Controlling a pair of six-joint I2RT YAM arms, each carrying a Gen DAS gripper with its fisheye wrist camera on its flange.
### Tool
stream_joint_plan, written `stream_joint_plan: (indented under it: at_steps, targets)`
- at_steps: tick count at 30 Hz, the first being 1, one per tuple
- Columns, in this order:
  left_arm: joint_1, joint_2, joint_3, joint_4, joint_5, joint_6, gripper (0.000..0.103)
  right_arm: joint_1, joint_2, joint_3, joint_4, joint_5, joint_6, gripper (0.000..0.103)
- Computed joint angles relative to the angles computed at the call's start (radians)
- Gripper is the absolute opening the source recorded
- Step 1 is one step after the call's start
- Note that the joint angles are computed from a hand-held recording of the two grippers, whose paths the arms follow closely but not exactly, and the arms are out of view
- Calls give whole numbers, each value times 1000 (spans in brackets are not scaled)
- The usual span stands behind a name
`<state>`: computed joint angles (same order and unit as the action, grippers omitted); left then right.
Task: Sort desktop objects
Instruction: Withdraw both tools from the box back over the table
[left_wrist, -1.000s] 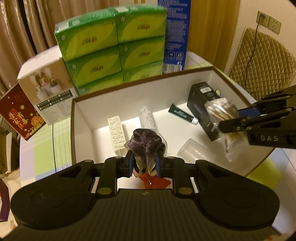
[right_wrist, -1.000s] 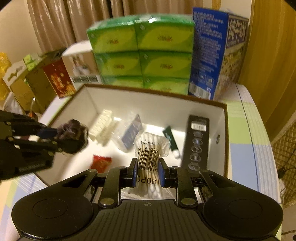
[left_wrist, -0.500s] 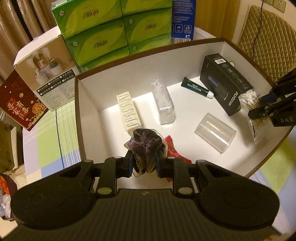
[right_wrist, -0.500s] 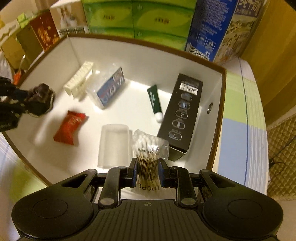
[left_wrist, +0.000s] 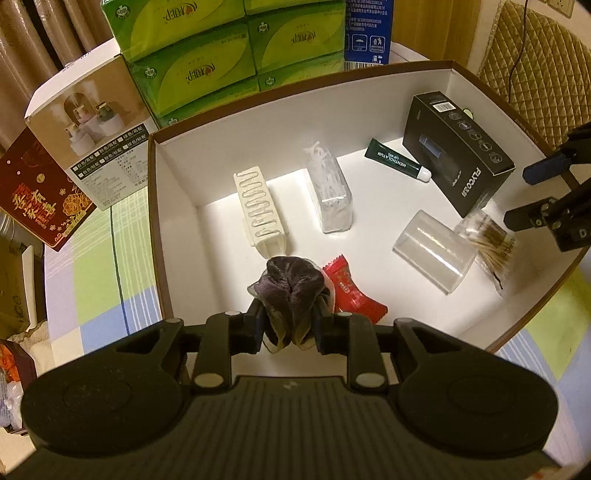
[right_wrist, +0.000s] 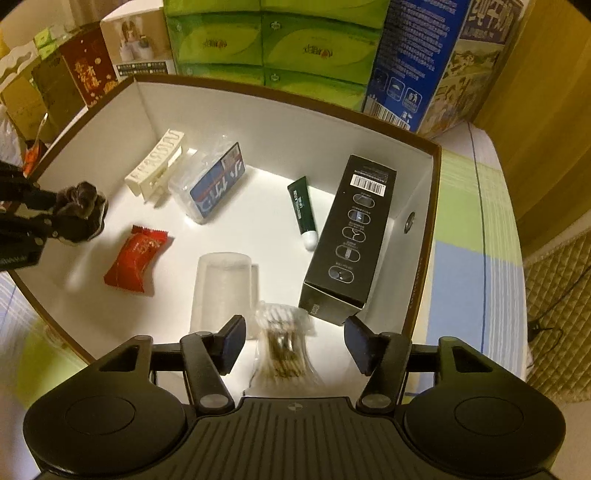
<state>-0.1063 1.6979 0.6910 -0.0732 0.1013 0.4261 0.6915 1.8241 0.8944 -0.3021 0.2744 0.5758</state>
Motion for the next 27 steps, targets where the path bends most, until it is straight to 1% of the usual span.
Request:
stream_joint_plan:
  at_steps: [3,6,8,9,13,15,18,20,21,23,27]
  targets:
    - [-2,4,1,-2,-6,4,23,1,-9,-4,1,1,14,58]
    - [-3,4,1,-5,-15,3,28,3,-17,-9,1,2,25,59]
    - [-3,0,1,-9,-17,7,35,3,-26,-17,5,-2,32,60]
    - [-3,-3,-2,-6,-18,8,40,3,-31,-20,6,-6,35,61]
    - [-6,-19,-12,-7,-28,14,53,6,-45,-29,7,-4,45,69]
    - [-6,-27,-16,-8,-35,14,57,8,-56,-36,10,-4,48,72]
    - [2,-44,-20,-20,-32,14,60,12,-72,-45,16,-7,54,79]
    - [6,-59,-23,-32,-33,11,65,20,-86,-55,23,-5,56,86]
    - [9,-71,-28,-38,-32,12,68,25,-93,-60,27,-3,56,87]
    - [14,-97,-38,-47,-27,14,69,34,-108,-70,31,1,64,91]
    - [15,-152,-53,-83,-23,11,72,48,-129,-82,32,4,84,95]
